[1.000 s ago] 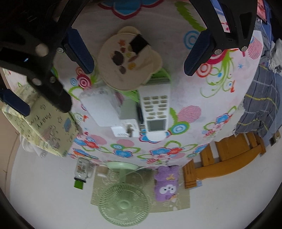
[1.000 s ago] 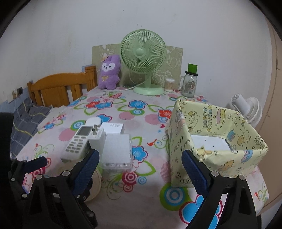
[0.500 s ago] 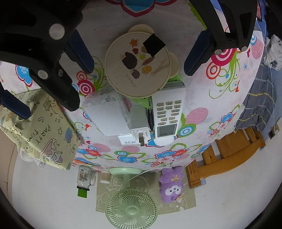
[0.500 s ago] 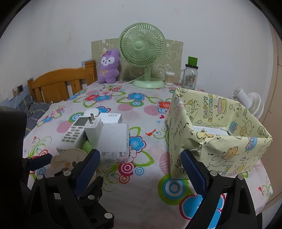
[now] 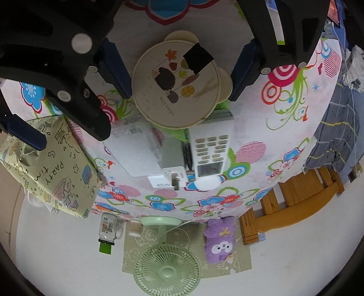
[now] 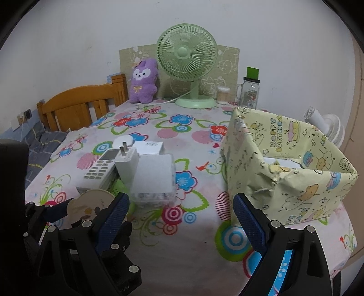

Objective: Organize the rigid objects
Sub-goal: 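Grasp the round beige coaster with left tool while right tool grasps the white container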

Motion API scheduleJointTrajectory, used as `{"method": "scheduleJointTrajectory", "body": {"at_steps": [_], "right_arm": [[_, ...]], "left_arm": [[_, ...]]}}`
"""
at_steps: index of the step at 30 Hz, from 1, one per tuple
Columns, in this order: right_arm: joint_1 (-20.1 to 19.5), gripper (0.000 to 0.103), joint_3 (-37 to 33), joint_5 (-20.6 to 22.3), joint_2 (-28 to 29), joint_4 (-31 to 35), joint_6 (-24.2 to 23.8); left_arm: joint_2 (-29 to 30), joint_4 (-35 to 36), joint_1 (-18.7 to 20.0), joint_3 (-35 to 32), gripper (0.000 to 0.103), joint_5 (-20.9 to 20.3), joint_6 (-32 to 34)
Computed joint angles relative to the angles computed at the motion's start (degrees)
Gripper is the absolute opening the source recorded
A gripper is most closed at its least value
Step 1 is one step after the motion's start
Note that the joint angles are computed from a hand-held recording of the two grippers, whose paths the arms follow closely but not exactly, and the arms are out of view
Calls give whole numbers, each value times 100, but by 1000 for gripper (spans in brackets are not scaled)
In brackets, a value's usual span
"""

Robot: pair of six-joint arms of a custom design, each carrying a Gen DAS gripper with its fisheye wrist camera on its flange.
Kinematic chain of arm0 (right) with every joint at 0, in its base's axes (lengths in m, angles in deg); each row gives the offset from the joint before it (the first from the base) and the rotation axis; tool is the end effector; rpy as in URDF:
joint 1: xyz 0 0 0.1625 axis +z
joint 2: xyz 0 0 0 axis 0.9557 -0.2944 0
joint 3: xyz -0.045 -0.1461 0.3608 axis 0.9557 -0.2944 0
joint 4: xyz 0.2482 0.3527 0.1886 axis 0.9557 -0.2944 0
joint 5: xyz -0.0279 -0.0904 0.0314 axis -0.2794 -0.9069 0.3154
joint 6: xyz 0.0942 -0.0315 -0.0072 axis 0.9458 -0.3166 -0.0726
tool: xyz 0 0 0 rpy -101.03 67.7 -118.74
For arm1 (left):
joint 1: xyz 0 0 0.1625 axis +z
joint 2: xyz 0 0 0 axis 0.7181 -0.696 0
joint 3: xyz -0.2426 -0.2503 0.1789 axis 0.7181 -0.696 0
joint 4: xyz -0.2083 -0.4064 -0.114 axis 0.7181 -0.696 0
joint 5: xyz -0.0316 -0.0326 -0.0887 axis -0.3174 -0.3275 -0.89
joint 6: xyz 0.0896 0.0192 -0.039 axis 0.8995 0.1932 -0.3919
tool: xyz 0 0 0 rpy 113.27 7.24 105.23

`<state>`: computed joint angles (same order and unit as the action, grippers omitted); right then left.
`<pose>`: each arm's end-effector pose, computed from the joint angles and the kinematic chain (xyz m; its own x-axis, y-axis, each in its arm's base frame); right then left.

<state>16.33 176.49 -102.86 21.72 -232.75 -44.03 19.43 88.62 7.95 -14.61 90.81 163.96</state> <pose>0.0936 -0.7436 0.1559 -0.6488 -0.2759 0.7092 -0.6963 0.5912 -0.4071 -0.2626 -0.7291 -0.0228 -0.7033 -0.0865 -0.7056 0.4331 0.7350 -0.5217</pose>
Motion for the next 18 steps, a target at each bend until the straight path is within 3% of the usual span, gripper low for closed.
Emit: {"method": "scheduleJointTrajectory", "body": {"at_steps": [10,18], "right_arm": [[152,94,-538,-168,437,288,149],[168,92,-1185,-472,842,763,536]], "left_arm": [[-436,-385,141,465,85,-159,-9],[-501,-404,293,358,85,-96,7]]}}
